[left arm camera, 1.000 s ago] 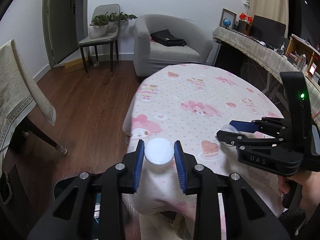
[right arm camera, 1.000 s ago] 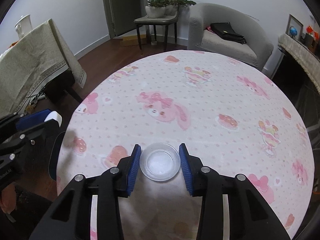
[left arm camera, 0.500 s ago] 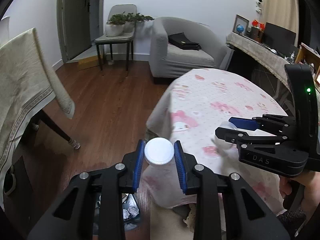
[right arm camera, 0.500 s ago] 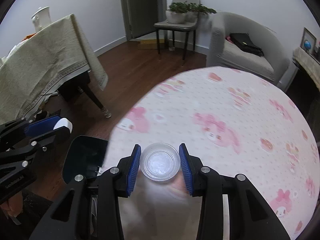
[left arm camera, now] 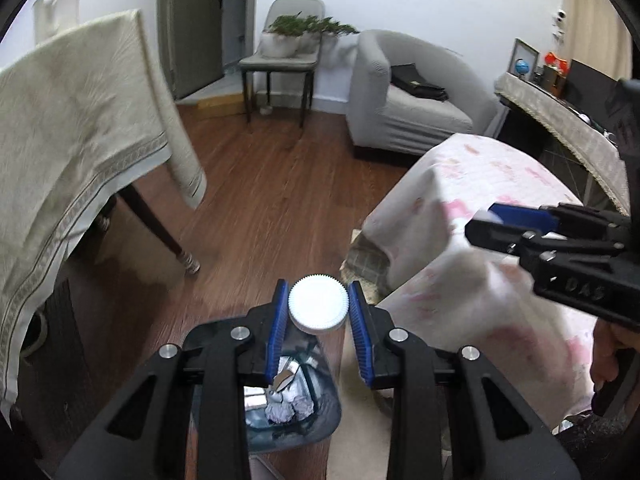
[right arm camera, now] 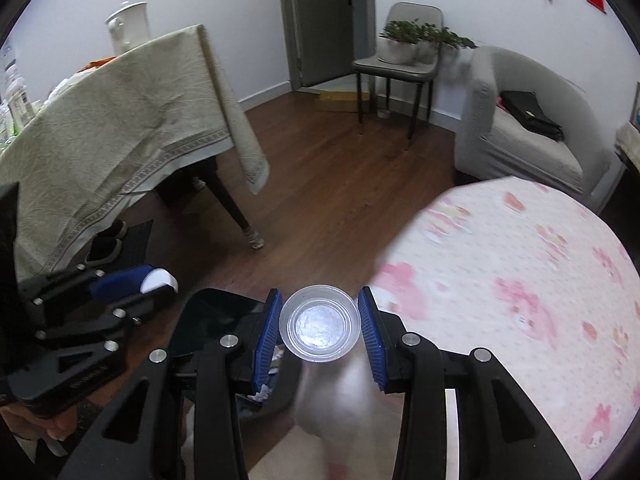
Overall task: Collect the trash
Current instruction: 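Carry the white cap over the teal bin while the right tool carries the clear lid, then open the left tool to drop the cap while the right tool drops the lid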
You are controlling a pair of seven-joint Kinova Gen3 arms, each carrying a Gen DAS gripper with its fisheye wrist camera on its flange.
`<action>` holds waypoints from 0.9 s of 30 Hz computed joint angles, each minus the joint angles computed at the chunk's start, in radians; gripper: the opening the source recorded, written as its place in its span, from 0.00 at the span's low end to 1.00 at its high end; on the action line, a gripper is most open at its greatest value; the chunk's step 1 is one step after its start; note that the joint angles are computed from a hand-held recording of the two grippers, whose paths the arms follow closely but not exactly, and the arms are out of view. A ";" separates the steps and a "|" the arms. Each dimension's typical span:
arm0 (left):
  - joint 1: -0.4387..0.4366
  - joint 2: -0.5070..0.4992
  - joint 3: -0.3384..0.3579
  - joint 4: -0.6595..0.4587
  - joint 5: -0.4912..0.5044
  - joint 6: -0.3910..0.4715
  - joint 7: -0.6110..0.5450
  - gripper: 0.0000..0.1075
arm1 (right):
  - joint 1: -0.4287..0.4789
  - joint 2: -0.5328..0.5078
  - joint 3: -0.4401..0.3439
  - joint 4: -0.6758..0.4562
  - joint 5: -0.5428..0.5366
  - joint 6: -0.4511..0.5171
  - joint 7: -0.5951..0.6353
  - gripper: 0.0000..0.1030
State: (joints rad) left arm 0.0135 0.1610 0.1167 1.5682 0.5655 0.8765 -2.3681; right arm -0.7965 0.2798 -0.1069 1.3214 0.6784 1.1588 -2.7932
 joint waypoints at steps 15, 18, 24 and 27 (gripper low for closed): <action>-0.054 0.121 -0.027 -0.023 -0.138 0.001 0.082 0.30 | -0.020 0.143 0.050 -0.160 -0.083 -0.075 0.115 0.39; -0.058 0.155 -0.028 -0.030 -0.176 0.010 0.114 0.30 | -0.021 0.167 0.060 -0.185 -0.107 -0.086 0.137 0.39; -0.044 0.200 -0.029 -0.025 -0.274 0.011 0.157 0.30 | -0.023 0.199 0.082 -0.219 -0.143 -0.112 0.168 0.39; -0.046 0.210 -0.026 -0.020 -0.301 0.005 0.158 0.30 | -0.022 0.213 0.089 -0.234 -0.158 -0.119 0.179 0.39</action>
State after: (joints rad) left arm -0.0322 0.3714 0.0904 1.5486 0.2641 0.8812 -2.2101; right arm -0.8188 0.4925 -0.0175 1.0878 0.5204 1.0399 -2.6145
